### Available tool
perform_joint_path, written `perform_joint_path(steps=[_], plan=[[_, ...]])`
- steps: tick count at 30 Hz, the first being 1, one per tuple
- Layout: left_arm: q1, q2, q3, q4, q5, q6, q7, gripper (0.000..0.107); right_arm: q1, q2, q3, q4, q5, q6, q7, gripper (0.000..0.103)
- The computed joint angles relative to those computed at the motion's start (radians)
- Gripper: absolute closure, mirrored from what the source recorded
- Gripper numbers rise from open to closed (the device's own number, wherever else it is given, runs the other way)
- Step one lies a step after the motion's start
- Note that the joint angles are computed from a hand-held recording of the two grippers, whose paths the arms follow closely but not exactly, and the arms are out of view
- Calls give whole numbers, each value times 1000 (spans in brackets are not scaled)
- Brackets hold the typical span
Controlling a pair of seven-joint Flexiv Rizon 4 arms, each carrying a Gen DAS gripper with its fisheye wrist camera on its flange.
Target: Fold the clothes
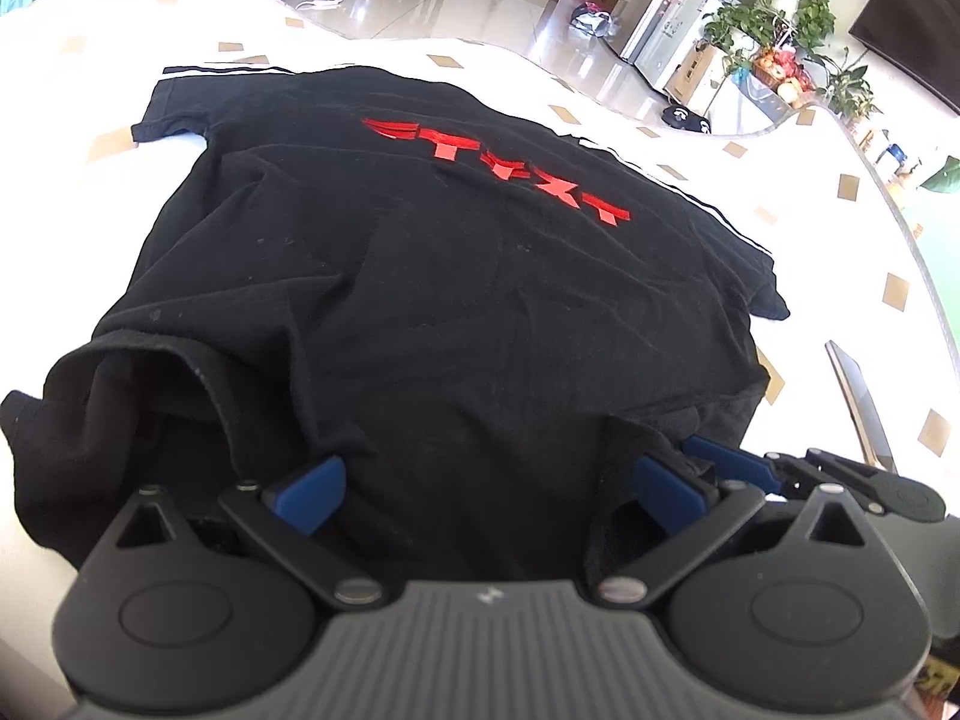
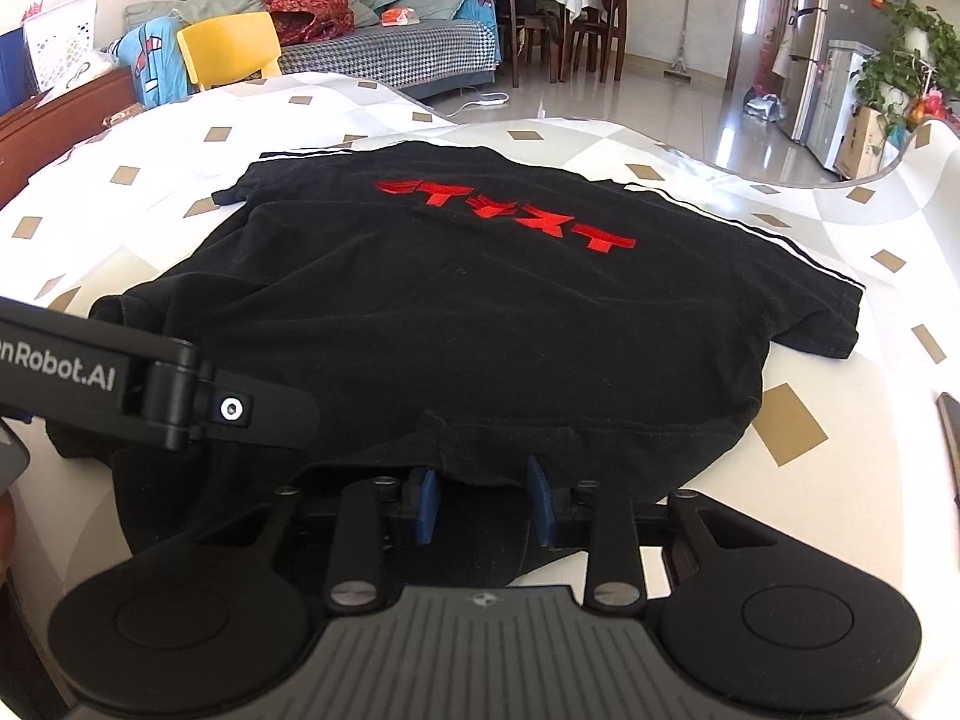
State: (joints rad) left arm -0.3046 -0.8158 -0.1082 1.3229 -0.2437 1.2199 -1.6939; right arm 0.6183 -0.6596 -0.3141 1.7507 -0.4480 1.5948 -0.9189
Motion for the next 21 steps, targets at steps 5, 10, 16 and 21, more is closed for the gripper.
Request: perform_joint_path(steps=[5, 10, 16, 21], plan=[[-11, 15, 39, 18, -1, 17, -74, 4, 137, -10, -185, 39, 60, 56, 108, 89], [-37, 30, 115, 24, 36, 13, -202, 4, 368, -66, -490, 96, 223, 102, 209, 90], [-59, 42, 181, 11, 120, -25, -321, 4, 540, -141, -721, 131, 359, 31, 258, 90], [-65, 49, 205, -1, 189, -60, -377, 4, 594, -111, -780, 166, 327, -98, 315, 90]])
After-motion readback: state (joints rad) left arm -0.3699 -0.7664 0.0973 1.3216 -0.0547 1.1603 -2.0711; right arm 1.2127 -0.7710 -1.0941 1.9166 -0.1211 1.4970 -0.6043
